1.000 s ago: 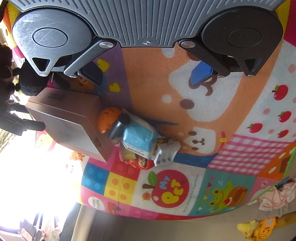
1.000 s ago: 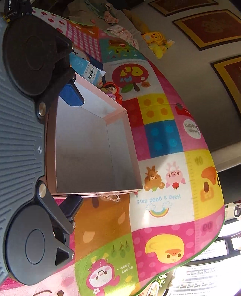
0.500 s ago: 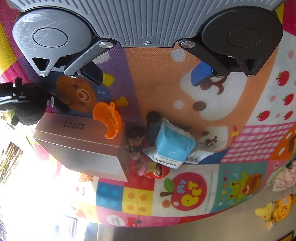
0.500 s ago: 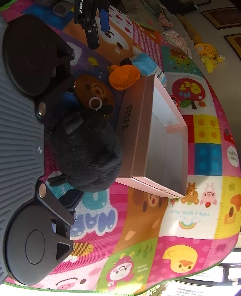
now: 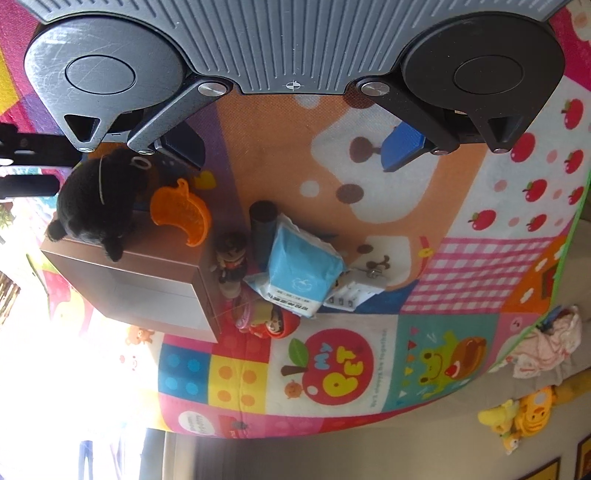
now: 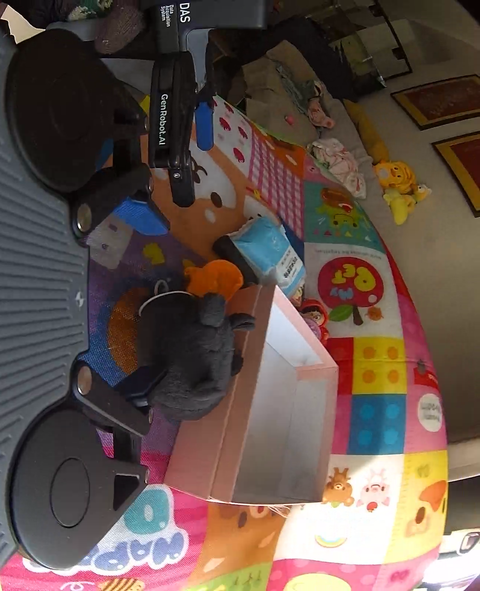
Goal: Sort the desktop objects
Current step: 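Carry the black plush toy with the right gripper toward the pink box, then grasp the orange plastic piece with the left gripper while the right gripper holds the plush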
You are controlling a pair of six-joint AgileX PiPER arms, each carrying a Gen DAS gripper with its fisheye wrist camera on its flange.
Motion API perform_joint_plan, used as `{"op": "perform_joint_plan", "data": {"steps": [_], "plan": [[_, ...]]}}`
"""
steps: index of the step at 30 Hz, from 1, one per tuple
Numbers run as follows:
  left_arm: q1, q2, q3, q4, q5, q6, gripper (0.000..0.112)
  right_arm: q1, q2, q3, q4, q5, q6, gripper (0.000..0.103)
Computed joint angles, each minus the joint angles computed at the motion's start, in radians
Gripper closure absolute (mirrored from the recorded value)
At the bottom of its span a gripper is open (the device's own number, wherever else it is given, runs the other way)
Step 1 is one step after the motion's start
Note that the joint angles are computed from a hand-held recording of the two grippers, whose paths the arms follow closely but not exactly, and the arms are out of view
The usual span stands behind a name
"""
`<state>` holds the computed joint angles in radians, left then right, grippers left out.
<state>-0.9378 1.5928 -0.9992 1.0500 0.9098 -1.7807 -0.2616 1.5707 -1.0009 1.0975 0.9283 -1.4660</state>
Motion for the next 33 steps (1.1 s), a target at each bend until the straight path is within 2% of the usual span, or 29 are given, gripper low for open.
{"op": "perform_joint_plan", "data": {"steps": [2, 3, 6, 7, 9, 11, 13, 15, 16, 18, 21, 22, 24, 26, 30, 32, 33], "plan": [[0.007, 0.007, -0.003, -0.006, -0.002, 0.001, 0.009, 0.002, -0.010, -0.022, 0.025, -0.026, 0.034, 0.016], [0.010, 0.014, -0.008, -0.009, -0.006, 0.002, 0.009, 0.017, -0.009, -0.033, 0.040, -0.069, 0.064, 0.015], [0.008, 0.026, -0.016, -0.008, -0.035, 0.008, 0.009, 0.119, 0.020, -0.068, -0.004, -0.273, 0.196, 0.016], [0.003, 0.029, -0.018, -0.005, -0.045, 0.012, 0.009, 0.145, 0.036, -0.077, -0.029, -0.327, 0.231, 0.018], [-0.005, 0.030, -0.020, 0.004, -0.056, 0.022, 0.009, 0.172, 0.064, -0.100, -0.128, -0.384, 0.335, 0.032], [-0.012, 0.026, -0.013, 0.024, -0.061, 0.013, 0.009, 0.134, 0.086, -0.101, -0.161, -0.346, 0.338, 0.034], [-0.011, 0.021, -0.002, 0.049, -0.071, 0.000, 0.009, 0.033, 0.057, -0.035, -0.056, -0.261, 0.189, 0.028], [-0.005, 0.023, 0.004, 0.085, -0.093, -0.009, 0.009, -0.062, 0.016, 0.019, 0.000, -0.184, 0.080, 0.015], [-0.002, 0.029, 0.003, 0.103, -0.108, -0.008, 0.009, -0.115, -0.003, 0.046, 0.020, -0.139, 0.035, 0.015], [0.007, 0.053, -0.016, 0.130, -0.138, 0.013, 0.009, -0.218, -0.022, 0.076, 0.019, -0.034, -0.001, 0.007], [0.027, 0.120, -0.076, 0.176, -0.178, 0.067, 0.009, -0.304, -0.022, 0.104, -0.027, 0.061, -0.019, 0.002], [0.037, 0.145, -0.101, 0.180, -0.191, 0.098, 0.009, -0.310, -0.023, 0.113, -0.060, 0.067, -0.016, 0.002], [0.058, 0.195, -0.160, 0.155, -0.207, 0.175, 0.009, -0.288, -0.047, 0.163, -0.109, -0.010, -0.039, 0.005], [0.078, 0.249, -0.228, 0.116, -0.198, 0.233, 0.009, -0.295, -0.095, 0.225, -0.078, -0.045, -0.171, 0.006], [0.104, 0.302, -0.310, 0.069, -0.179, 0.282, 0.009, -0.353, -0.153, 0.239, -0.021, 0.055, -0.315, 0.006], [0.110, 0.283, -0.302, 0.057, -0.168, 0.240, 0.009, -0.350, -0.189, 0.252, 0.046, 0.071, -0.394, 0.006], [0.111, 0.269, -0.288, 0.057, -0.162, 0.215, 0.009, -0.318, -0.205, 0.251, 0.074, 0.049, -0.406, 0.006]]}}
